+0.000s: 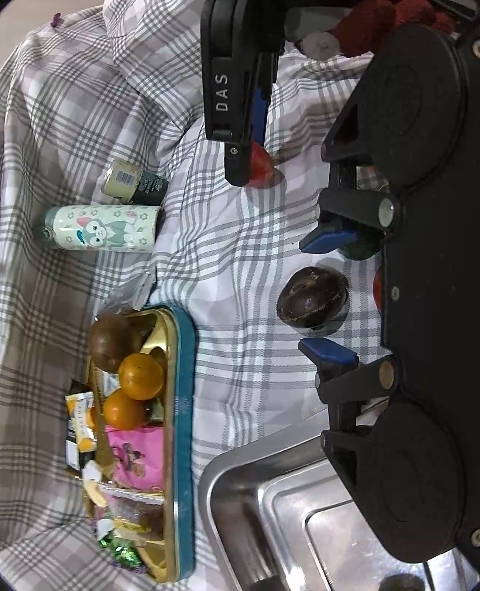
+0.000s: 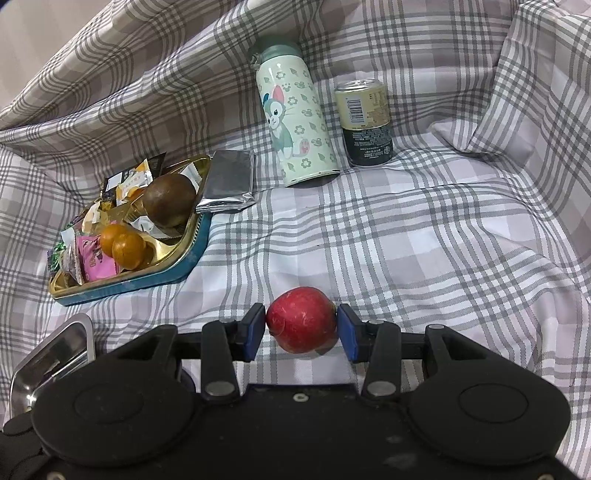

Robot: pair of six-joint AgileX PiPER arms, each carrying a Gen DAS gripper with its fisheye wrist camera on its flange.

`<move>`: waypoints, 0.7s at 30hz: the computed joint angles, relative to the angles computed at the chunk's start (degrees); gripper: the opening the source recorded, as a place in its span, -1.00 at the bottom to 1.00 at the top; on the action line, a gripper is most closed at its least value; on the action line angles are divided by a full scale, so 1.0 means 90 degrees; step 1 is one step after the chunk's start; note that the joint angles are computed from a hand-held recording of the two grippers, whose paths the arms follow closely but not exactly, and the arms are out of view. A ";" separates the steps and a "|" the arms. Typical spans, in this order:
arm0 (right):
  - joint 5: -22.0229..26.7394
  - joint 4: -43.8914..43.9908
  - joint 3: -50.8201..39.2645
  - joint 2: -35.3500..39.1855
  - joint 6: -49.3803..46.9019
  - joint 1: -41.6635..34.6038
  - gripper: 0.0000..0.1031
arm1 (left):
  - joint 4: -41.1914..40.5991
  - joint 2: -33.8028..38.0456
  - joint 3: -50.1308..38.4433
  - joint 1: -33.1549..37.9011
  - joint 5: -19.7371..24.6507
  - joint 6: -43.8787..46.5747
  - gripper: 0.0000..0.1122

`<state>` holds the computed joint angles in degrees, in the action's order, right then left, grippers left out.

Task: Organize fruits
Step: 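Close the left gripper on the dark brown fruit, then carry the dark brown fruit and the red apple over the steel tray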

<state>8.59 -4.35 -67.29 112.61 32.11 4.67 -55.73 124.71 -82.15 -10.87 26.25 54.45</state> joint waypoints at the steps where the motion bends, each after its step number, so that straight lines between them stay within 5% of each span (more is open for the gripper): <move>1: -0.0008 0.0006 0.0005 -0.0001 -0.0012 0.0005 -0.13 | 0.0022 0.0025 -0.0029 0.0013 0.0036 -0.0067 -0.07; 8: -0.0147 -0.0171 0.0083 -0.0036 0.0099 0.0040 -0.12 | -0.0324 0.0088 -0.0066 0.0081 0.0089 0.0058 -0.22; 11: -0.0207 -0.0575 0.0111 -0.0044 0.0474 0.0083 -0.13 | -0.0838 0.0042 0.0031 0.0159 0.0110 0.0470 -0.48; 21: -0.0429 -0.1867 0.0186 -0.0060 0.1661 0.0183 -0.13 | -0.2105 -0.0269 0.0451 0.0237 -0.0328 0.1610 -0.48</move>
